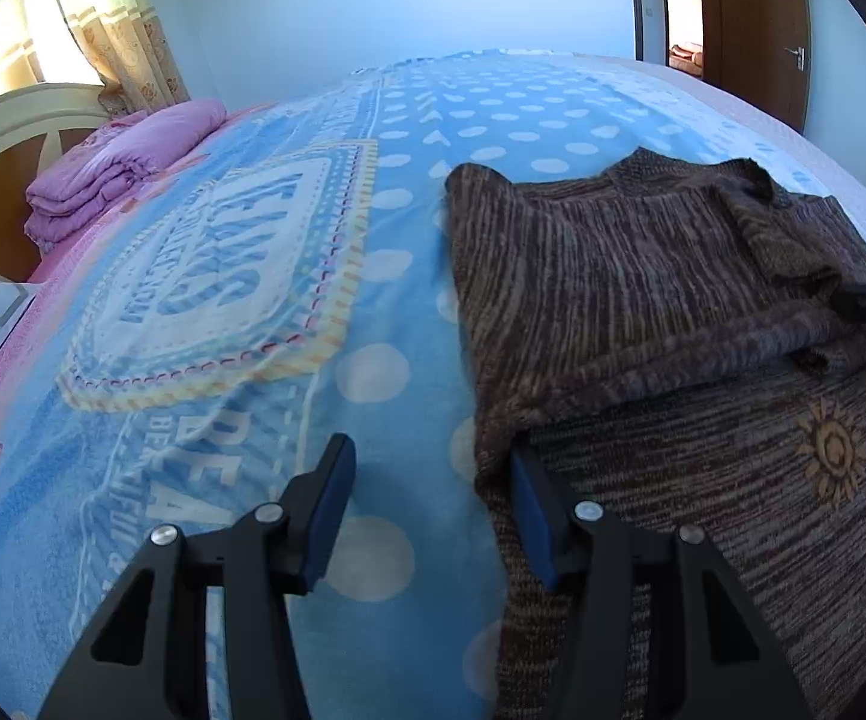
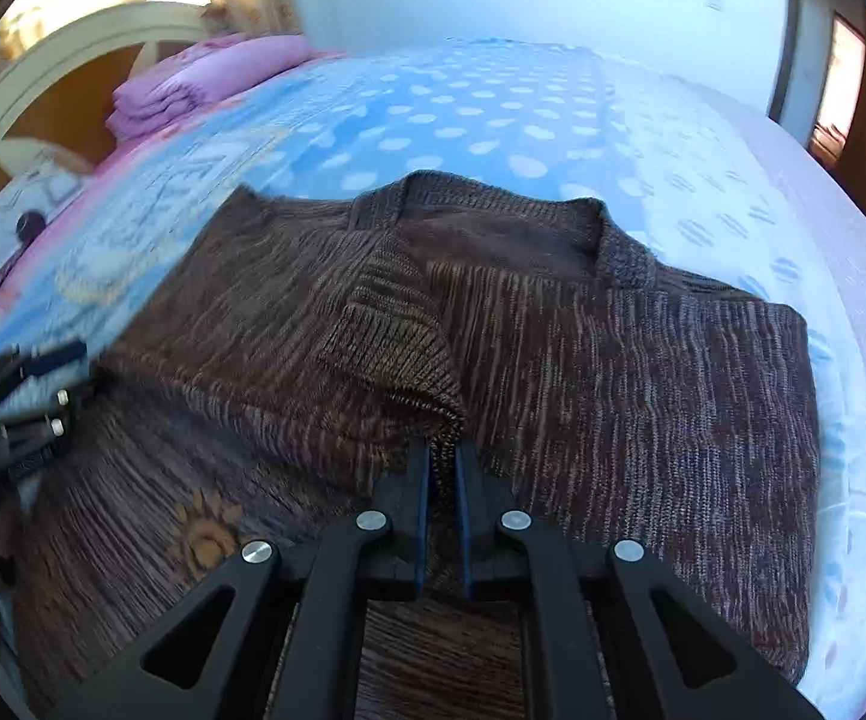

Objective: Fold small clothes

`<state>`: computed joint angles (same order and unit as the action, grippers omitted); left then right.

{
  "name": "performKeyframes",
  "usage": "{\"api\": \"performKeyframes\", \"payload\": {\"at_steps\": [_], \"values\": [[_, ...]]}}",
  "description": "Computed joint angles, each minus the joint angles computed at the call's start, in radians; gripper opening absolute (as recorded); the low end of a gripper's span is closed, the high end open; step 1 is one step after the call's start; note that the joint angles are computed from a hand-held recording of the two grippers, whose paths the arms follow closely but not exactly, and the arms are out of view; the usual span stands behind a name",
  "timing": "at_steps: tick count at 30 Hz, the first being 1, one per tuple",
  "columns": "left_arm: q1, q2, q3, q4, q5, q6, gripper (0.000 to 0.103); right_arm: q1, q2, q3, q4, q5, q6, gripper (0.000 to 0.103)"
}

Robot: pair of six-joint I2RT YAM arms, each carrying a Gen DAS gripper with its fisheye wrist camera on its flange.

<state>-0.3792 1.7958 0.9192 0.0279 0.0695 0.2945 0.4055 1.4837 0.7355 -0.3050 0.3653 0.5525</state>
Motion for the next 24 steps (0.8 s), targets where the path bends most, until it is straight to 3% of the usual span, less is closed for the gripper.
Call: {"api": "performKeyframes", "payload": {"at_steps": [1,2,3,6,11,12,13,15,19,24], "values": [[0.007,-0.002,0.005,0.0,0.006,-0.005,0.055,0.004,0.0,0.009,-0.022,0.027,0.009,0.037],[0.012,-0.018,-0.003,0.007,0.015,-0.02,0.055,0.004,-0.001,0.023,-0.049,0.05,0.024,0.071],[0.019,-0.037,-0.012,0.019,0.033,-0.039,0.055,0.008,-0.022,0.015,-0.047,0.062,0.032,0.078],[0.026,-0.091,-0.025,0.061,0.073,-0.091,0.055,0.019,-0.055,0.014,-0.009,0.086,0.02,0.078],[-0.017,-0.171,-0.05,0.139,0.047,-0.155,0.055,0.049,0.108,0.152,-0.013,0.077,-0.043,0.078],[-0.023,-0.171,-0.05,0.143,0.035,-0.153,0.061,0.052,0.164,0.194,-0.032,0.078,-0.069,0.078],[-0.045,-0.167,-0.05,0.142,-0.01,-0.135,0.067,0.06,0.22,0.24,-0.079,0.115,-0.083,0.078],[-0.084,-0.117,-0.03,0.117,-0.056,-0.09,0.067,0.041,0.269,0.266,-0.116,0.195,-0.074,0.078],[-0.134,0.058,0.071,0.014,-0.208,-0.041,0.068,-0.112,0.057,0.097,-0.096,0.191,0.058,0.078],[-0.088,0.046,0.058,0.006,-0.125,-0.068,0.073,-0.297,-0.183,-0.055,-0.175,0.183,0.093,0.078]]}}
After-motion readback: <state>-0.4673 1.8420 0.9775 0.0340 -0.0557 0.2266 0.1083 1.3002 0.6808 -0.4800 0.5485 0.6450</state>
